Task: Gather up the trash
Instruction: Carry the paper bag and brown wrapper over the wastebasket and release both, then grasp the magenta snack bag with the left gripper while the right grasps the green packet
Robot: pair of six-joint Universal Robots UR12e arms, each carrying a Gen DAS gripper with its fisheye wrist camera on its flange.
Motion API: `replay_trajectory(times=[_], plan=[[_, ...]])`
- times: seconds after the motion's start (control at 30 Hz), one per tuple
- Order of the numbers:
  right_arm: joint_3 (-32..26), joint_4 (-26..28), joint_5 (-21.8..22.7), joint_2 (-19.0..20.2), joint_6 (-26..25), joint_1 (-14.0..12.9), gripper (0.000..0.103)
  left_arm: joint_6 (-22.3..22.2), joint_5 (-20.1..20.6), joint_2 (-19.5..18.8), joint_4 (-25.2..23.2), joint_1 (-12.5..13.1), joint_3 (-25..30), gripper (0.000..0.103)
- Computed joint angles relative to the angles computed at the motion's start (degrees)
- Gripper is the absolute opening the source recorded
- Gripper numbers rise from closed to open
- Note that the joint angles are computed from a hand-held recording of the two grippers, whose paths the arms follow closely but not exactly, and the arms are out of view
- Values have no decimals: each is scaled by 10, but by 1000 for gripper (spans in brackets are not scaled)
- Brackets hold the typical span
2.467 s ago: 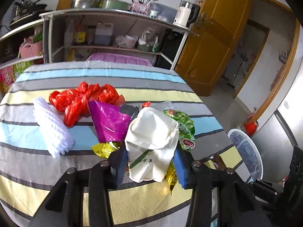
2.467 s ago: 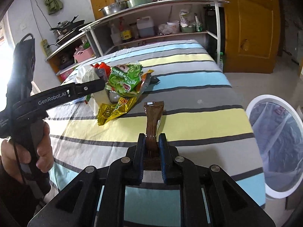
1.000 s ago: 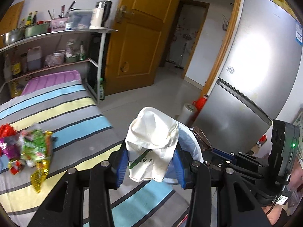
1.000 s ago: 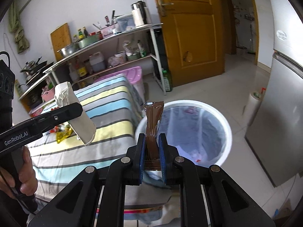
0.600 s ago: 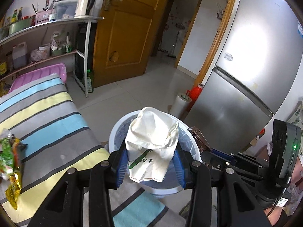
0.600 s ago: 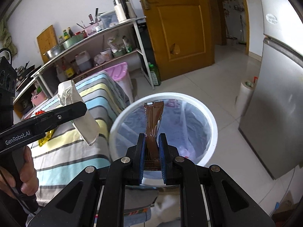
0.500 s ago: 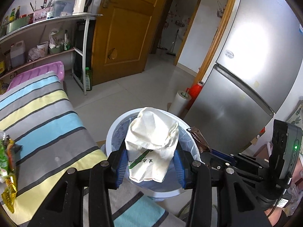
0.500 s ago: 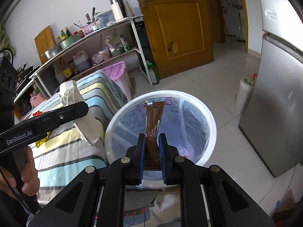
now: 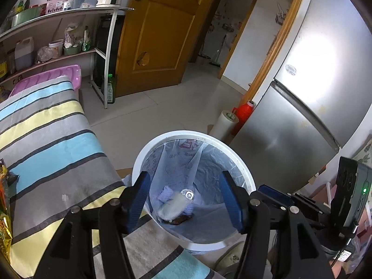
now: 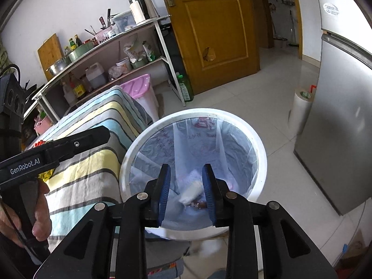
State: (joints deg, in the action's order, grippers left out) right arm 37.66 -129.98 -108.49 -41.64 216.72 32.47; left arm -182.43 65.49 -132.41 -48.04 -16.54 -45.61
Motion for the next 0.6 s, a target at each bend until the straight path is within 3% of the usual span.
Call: replay_trajectory(times=[0.2, 0.6], plan=[[3, -17, -6, -4, -7, 7, 29, -7, -14, 17, 10, 7, -23, 64], [-46, -14, -13, 13, -54, 28, 29, -41, 38, 85, 95, 23, -127, 64]])
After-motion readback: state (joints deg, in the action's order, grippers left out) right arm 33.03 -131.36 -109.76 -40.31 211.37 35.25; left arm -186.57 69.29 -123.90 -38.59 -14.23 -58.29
